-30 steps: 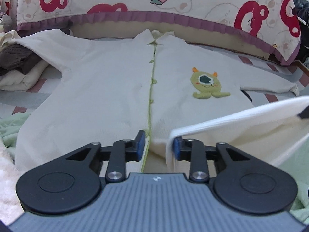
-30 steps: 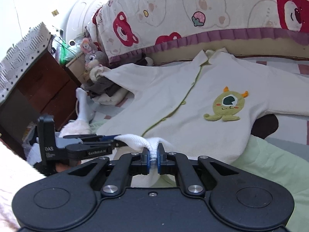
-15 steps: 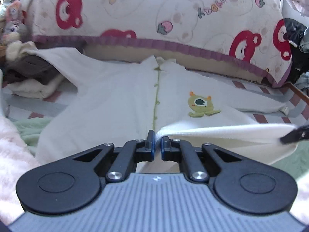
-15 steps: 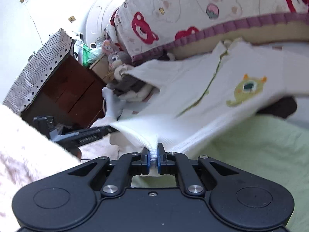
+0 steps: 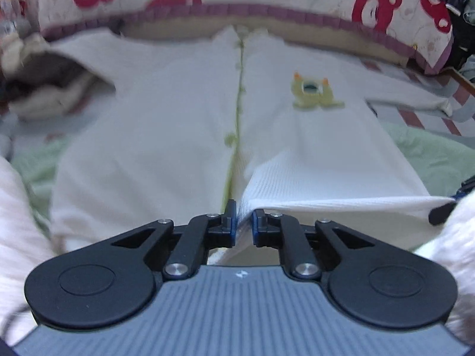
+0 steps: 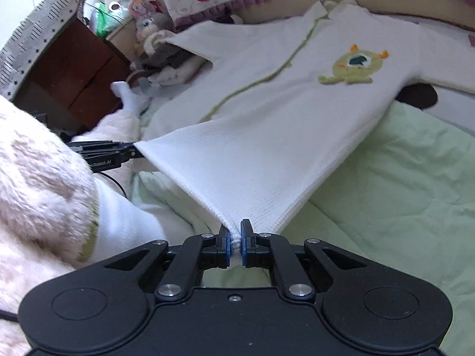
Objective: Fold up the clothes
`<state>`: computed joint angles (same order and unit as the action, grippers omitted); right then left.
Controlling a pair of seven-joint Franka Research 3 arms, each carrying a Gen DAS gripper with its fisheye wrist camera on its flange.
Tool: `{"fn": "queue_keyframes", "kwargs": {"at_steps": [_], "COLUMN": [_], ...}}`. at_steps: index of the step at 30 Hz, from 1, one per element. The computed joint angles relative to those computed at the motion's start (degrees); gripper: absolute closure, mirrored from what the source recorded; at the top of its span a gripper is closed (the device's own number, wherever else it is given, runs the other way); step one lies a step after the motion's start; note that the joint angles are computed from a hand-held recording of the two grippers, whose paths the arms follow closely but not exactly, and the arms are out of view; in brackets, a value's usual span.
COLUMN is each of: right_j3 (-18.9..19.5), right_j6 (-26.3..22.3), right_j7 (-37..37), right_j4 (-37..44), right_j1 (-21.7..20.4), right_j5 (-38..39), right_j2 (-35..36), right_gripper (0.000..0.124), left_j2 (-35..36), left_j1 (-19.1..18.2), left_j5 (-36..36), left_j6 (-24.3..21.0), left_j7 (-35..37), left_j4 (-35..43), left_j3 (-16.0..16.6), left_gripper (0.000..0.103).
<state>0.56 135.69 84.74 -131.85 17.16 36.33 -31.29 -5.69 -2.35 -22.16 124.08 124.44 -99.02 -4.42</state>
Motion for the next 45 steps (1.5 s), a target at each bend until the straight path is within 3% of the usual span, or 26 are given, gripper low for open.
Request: {"fn": "queue_keyframes", "kwargs": {"at_steps": [3,5,9,12,16,19,25,26,30,32,34,37,40,45], "right_j3": [-0.3,-0.5,-1.3,-1.2,-2.0,-1.7,2.1,2.7,2.0,0.8,0.1,-0.9,0.1,0.0], "right_j6": [-0.5,1.2,4.6,4.9,4.0,2.8,-6.4,-8.3,-9.8,-11.3,-11.4,-6.8,1.5,9.2], "right_j7": [-0.1,-1.1,-2.9,-3.2,-4.7,-4.4,1.2,2.1,2.1,0.6,-1.0,-1.0,6.2,17.2], "right_j4": [-0.9,-2.0,-4.1,-3.6,-3.2,-2.5,1.4,2.5,4.4,5.1,4.9,3.2,2.5,7.9], "right_j1": [0.0,0.5,1.9,2.3,2.7,2.1,-1.6,-2.1,-1.6,-1.1,-1.4,-2.6,-6.0,-9.8], "right_j5": [0.1,1.4,5.0,5.3,6.2,5.4,-6.2,-8.5,-8.6,-7.0,-6.3,-2.9,-2.0,-5.9], "right_j2": [-0.9,-1.9,-2.8,-2.2,-2.5,-1.8,2.0,2.8,4.1,4.2,3.5,1.7,2.2,11.5], "right_gripper": [0.115,0.115,0.115,0.115,0.115,0.115,0.115,0.115,0.107,0.092,0.085,0.081,0.064,0.064], "left_j2": [-1.3,-2.4,-2.1,-4.3,-2.1,1.8,14.8,15.9,18.4,20.0,21.8,22.7,23.8,25.4], "left_j1": [-0.4,-0.8,-0.5,-1.9,-2.3,-0.5,2.7,3.0,4.4,5.6,7.0,7.7,7.0,3.9], "left_j5": [3.0,-1.9,-11.7,-16.1,-17.5,-7.7,6.8,7.1,6.9,4.7,2.2,1.2,1.9,6.6], "left_j6": [0.7,2.8,4.1,9.6,6.8,-2.9,-31.5,-32.9,-34.5,-35.7,-35.8,-31.6,-27.4,-23.1], "left_j7": [2.0,5.1,4.5,15.0,21.5,17.6,6.1,5.9,5.0,3.3,1.4,-1.8,-3.6,-5.3], "left_j4": [-2.5,-3.9,-4.1,-6.6,-0.9,5.1,22.9,25.0,29.8,33.2,36.5,37.5,36.3,32.1], "left_j3": [-0.5,0.6,2.3,2.4,3.2,2.0,-1.4,-1.8,-3.5,-3.9,-4.3,-4.7,-5.6,-6.5], "left_gripper": [0.094,0.094,0.094,0.094,0.093,0.093,0.091,0.090,0.089,0.088,0.085,0.077,0.075,0.074]}}
